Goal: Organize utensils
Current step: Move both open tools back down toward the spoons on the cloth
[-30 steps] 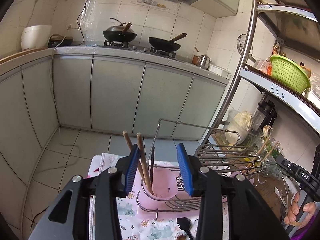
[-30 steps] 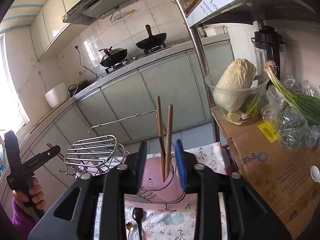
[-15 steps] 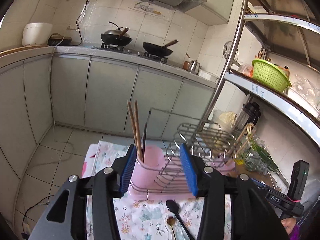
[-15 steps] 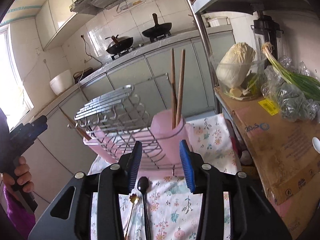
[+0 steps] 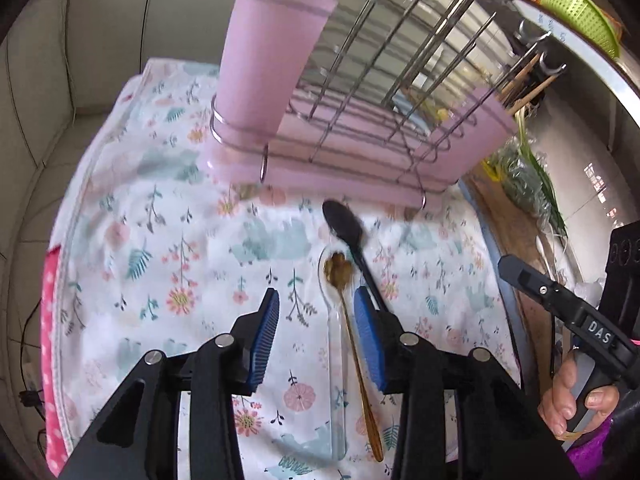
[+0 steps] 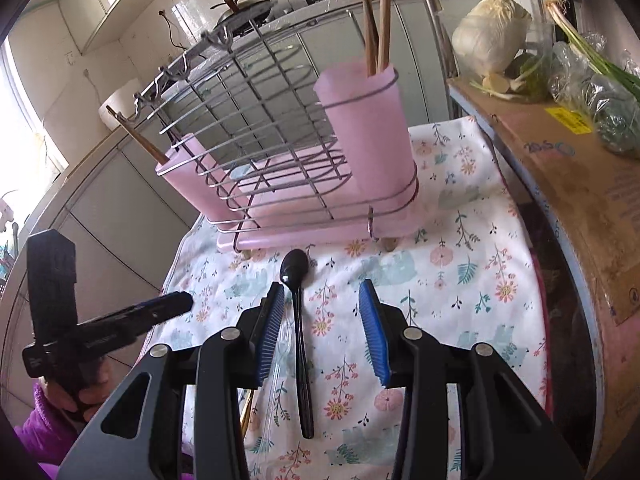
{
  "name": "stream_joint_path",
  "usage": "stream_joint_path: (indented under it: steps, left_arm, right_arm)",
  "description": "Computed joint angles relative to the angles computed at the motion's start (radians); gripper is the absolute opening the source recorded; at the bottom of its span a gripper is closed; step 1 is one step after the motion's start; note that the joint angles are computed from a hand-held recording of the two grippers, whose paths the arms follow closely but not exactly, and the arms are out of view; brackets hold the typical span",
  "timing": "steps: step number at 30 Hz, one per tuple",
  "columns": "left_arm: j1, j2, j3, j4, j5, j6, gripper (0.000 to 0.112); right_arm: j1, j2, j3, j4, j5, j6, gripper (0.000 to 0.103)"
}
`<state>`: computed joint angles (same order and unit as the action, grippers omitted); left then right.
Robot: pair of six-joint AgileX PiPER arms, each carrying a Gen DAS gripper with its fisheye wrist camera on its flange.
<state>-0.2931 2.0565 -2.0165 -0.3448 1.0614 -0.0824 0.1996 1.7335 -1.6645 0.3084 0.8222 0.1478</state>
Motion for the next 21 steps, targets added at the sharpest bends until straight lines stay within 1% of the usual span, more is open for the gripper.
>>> stream_joint_path:
  steps: [1, 3, 6, 9, 10, 12, 15, 21]
  left_arm:
    - [-0.001, 0.015, 0.001, -0.006, 0.008, 0.000, 0.029]
    - [-0.005, 0.043, 0.000, -0.014, 0.022, -0.007, 0.027]
    - [-0.016, 0.081, -0.026, -0.014, 0.042, -0.017, 0.025]
    - [-0.034, 0.100, -0.044, -0.020, 0.040, -0.004, 0.024]
    - [-0.043, 0.103, -0.044, -0.023, 0.034, 0.004, 0.017]
    - [-0.064, 0.109, -0.045, 0.001, 0.025, 0.001, 0.006]
    - [-0.091, 0.095, -0.042, 0.052, 0.004, -0.008, 0.003]
    - [-0.073, 0.017, 0.050, 0.118, -0.071, -0.057, 0.002]
  right_arm:
    - [-0.004, -0.001, 0.014, 0.016, 0.001, -0.013, 0.040]
    - [-0.008, -0.004, 0.040, 0.035, -0.002, -0.031, 0.040]
    - [-0.016, -0.004, 0.066, 0.058, 0.001, -0.056, 0.040]
    - [-0.020, -0.004, 0.076, 0.073, 0.001, -0.065, 0.040]
    - [-0.021, -0.003, 0.080, 0.079, -0.001, -0.070, 0.040]
    - [-0.020, -0.004, 0.086, 0.085, -0.004, -0.076, 0.040]
    - [-0.013, 0.001, 0.085, 0.088, 0.001, -0.077, 0.040]
    - [0.008, 0.031, 0.062, 0.087, 0.016, -0.072, 0.040]
